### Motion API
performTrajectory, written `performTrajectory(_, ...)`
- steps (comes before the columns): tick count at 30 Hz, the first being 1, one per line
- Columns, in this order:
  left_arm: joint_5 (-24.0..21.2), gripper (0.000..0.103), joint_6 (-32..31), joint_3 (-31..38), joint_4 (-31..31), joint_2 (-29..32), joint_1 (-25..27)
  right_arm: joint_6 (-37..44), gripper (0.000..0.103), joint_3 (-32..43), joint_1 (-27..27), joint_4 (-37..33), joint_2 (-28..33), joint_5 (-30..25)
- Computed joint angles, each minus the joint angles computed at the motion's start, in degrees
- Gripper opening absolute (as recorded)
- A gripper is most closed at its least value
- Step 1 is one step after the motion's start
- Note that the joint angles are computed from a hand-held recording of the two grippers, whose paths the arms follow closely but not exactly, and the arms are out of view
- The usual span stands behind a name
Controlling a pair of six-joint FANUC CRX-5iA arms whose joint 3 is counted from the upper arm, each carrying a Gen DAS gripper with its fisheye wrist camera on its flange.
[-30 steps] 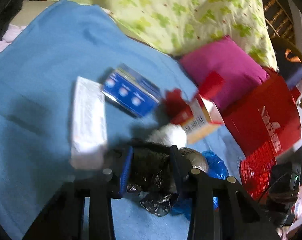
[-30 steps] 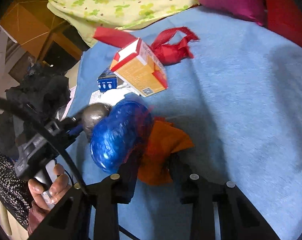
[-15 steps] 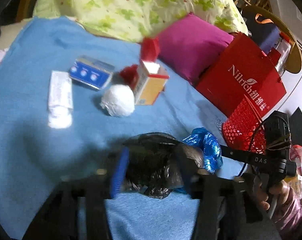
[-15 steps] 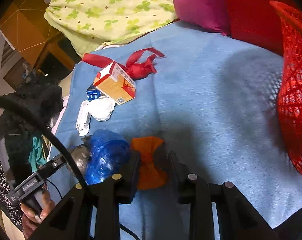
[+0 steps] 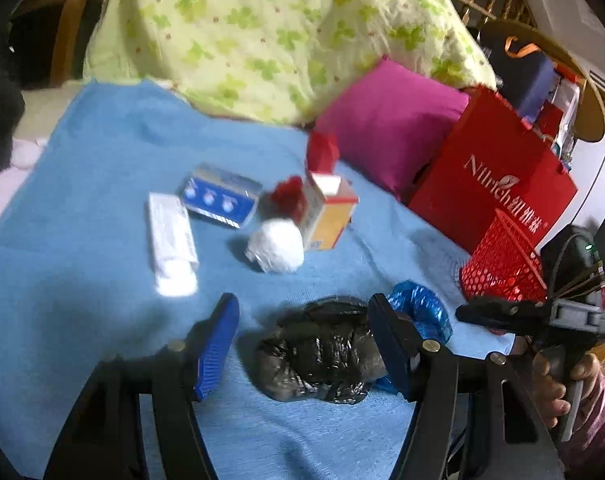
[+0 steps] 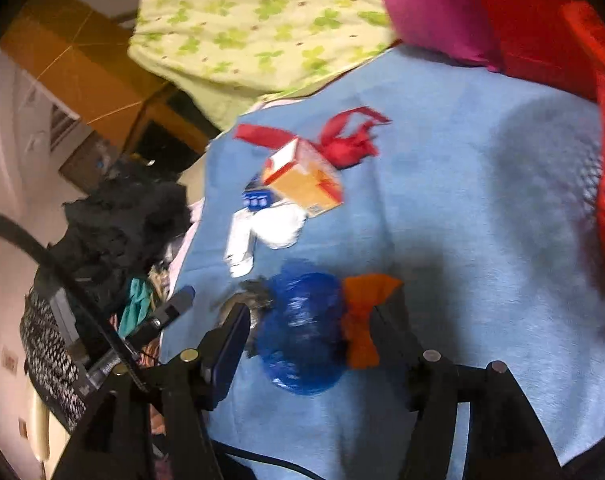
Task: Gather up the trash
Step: 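Grasp the black plastic bag with the left tool while the right grasps the blue bag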
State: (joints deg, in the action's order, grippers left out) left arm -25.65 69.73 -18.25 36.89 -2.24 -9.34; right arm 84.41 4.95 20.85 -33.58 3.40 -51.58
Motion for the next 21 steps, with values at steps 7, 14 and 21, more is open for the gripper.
performTrajectory(7, -0.34, 0.069, -3.65, -0.95, 2.95, -0.24, 1.10, -1.71, 0.052, 5.52, 3.29, 1.39, 8.14, -3.80)
performTrajectory(14, -4.10, 0.072, -2.65, 1.48, 1.80, 2.59, 1.16, -1.64, 0.044, 2.19, 3.85, 3.48, 3.94, 1.01)
performTrajectory(21, -8.00, 0.083, 2.43, 5.63, -5.67, 5.36, 0.04, -0.92, 0.044, -0.38, 0.60, 1.29, -1.11, 3.04)
